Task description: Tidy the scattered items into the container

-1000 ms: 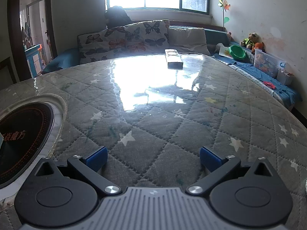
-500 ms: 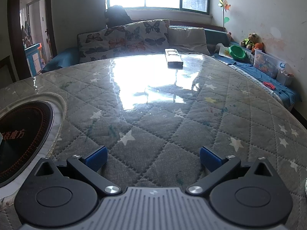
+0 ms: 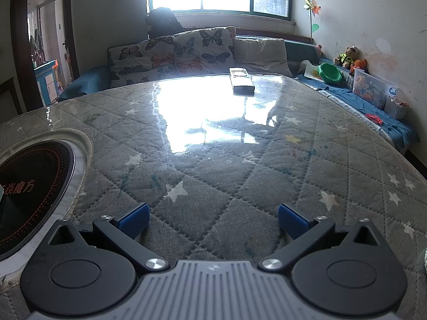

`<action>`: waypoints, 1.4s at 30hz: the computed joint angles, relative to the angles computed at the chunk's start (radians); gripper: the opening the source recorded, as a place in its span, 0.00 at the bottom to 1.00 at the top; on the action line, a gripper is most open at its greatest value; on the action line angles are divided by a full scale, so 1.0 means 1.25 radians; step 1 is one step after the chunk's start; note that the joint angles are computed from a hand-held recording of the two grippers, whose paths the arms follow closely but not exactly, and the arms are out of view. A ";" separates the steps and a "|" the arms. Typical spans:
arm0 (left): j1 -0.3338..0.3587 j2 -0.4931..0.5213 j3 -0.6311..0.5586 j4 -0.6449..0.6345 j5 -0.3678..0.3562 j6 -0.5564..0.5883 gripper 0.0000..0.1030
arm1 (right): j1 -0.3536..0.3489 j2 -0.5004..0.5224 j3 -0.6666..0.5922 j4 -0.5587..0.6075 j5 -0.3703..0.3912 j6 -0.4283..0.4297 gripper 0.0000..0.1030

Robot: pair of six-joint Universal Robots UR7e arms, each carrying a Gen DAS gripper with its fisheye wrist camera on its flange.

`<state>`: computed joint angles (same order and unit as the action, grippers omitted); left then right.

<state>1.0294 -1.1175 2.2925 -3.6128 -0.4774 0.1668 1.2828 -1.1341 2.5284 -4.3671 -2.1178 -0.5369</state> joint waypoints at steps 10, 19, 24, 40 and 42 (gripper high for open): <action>0.000 0.000 0.000 -0.001 0.000 0.000 1.00 | 0.001 0.002 -0.001 -0.001 -0.002 0.000 1.00; 0.000 0.000 0.000 -0.001 0.000 0.000 1.00 | -0.001 -0.001 0.001 0.000 0.001 0.000 1.00; 0.000 0.000 0.001 -0.001 0.000 0.000 1.00 | 0.003 0.004 -0.002 -0.002 -0.003 0.000 1.00; -0.001 0.001 0.001 0.000 0.001 -0.002 1.00 | 0.002 0.002 -0.001 -0.001 -0.002 0.001 1.00; -0.001 0.001 0.001 0.000 0.001 -0.001 1.00 | 0.002 0.003 -0.002 -0.001 -0.003 0.001 1.00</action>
